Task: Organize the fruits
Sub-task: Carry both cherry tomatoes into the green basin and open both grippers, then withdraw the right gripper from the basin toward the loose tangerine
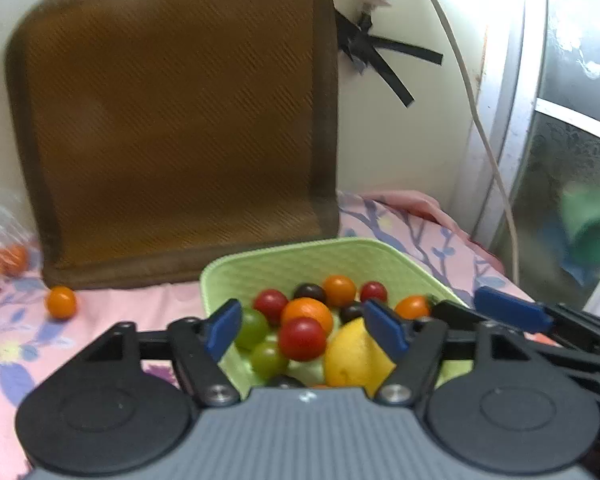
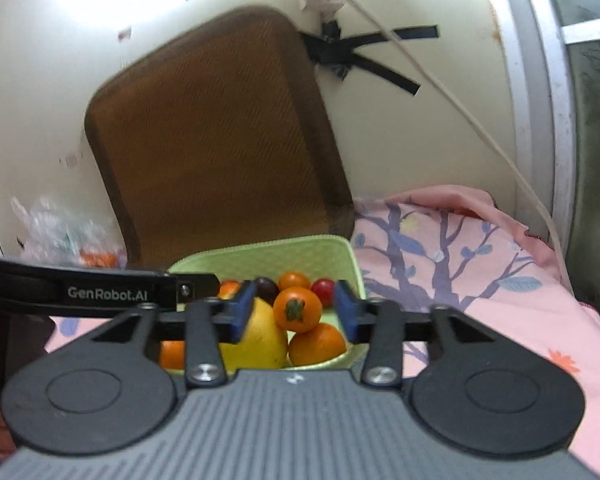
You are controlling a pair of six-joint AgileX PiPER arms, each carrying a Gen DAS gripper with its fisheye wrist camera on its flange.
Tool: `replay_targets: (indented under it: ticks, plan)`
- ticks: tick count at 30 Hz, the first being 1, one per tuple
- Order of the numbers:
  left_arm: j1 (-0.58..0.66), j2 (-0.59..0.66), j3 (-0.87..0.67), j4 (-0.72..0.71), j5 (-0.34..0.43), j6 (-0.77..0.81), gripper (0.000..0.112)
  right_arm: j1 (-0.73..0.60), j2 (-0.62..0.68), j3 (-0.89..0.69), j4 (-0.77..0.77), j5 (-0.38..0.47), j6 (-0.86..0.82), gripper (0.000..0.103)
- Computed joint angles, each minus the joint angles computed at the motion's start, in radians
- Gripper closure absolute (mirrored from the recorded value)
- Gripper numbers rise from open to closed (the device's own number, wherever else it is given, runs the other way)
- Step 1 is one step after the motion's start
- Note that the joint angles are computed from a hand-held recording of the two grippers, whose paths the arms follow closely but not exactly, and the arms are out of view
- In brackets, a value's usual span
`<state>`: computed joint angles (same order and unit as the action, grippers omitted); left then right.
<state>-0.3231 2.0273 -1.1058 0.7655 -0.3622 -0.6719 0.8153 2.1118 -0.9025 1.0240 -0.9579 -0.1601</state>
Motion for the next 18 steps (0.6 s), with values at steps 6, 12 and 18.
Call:
replay_targets:
  ticks: [6,12,18]
  plan:
    - [0.055,-0.105,0.142,-0.12,-0.124,0.128,0.022,0.048,0.014,-0.003,0.041,-0.099,-0.035,0.051]
    - [0.187,-0.216,0.315,-0.13,-0.286,0.184,0.019,0.077,0.039,-0.024,0.091,-0.18,-0.08,0.051]
    - [0.345,-0.233,0.478,-0.265,-0.408,0.447,0.015,0.079,0.053,-0.045,0.194,-0.228,-0.08,0.051]
